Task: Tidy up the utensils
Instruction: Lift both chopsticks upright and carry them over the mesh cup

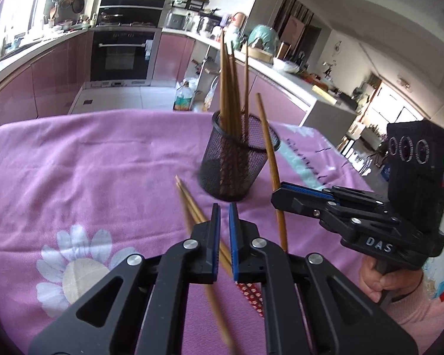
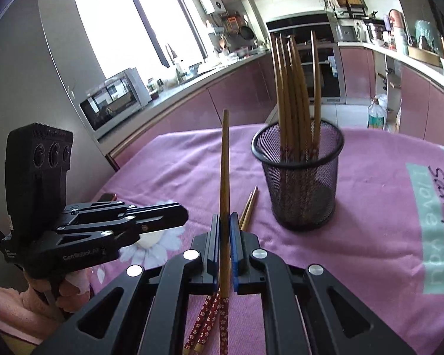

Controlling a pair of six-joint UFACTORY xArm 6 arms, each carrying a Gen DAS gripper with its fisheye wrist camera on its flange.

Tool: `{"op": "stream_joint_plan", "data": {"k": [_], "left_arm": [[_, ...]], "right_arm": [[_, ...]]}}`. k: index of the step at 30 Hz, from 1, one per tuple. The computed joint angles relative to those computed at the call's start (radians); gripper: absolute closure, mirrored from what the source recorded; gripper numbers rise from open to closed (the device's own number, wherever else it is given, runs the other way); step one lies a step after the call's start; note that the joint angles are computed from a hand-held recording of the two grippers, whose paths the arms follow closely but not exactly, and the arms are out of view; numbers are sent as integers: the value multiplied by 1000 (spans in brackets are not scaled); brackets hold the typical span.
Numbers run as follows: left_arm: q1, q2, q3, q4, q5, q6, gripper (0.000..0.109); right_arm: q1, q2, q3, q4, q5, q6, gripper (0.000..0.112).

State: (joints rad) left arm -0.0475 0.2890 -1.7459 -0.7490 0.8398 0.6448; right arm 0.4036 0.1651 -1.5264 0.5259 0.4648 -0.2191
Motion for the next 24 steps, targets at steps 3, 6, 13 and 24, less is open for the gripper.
{"op": "stream_joint_plan", "data": {"k": [3, 6, 13, 24], "left_arm": [[9, -14, -3, -46, 12, 30, 102], [10, -24, 1, -46, 5, 42, 102], [-18, 35, -6, 167, -14, -68, 90], [-56, 122, -23, 368, -53, -187, 90]], "right_arm": [[-5, -15, 9, 4, -17, -9, 107], [-8, -24, 18, 11, -32, -16, 107], [-9, -21, 23, 15, -28, -20, 107], [-8, -16, 16, -1, -16, -9, 107]]}}
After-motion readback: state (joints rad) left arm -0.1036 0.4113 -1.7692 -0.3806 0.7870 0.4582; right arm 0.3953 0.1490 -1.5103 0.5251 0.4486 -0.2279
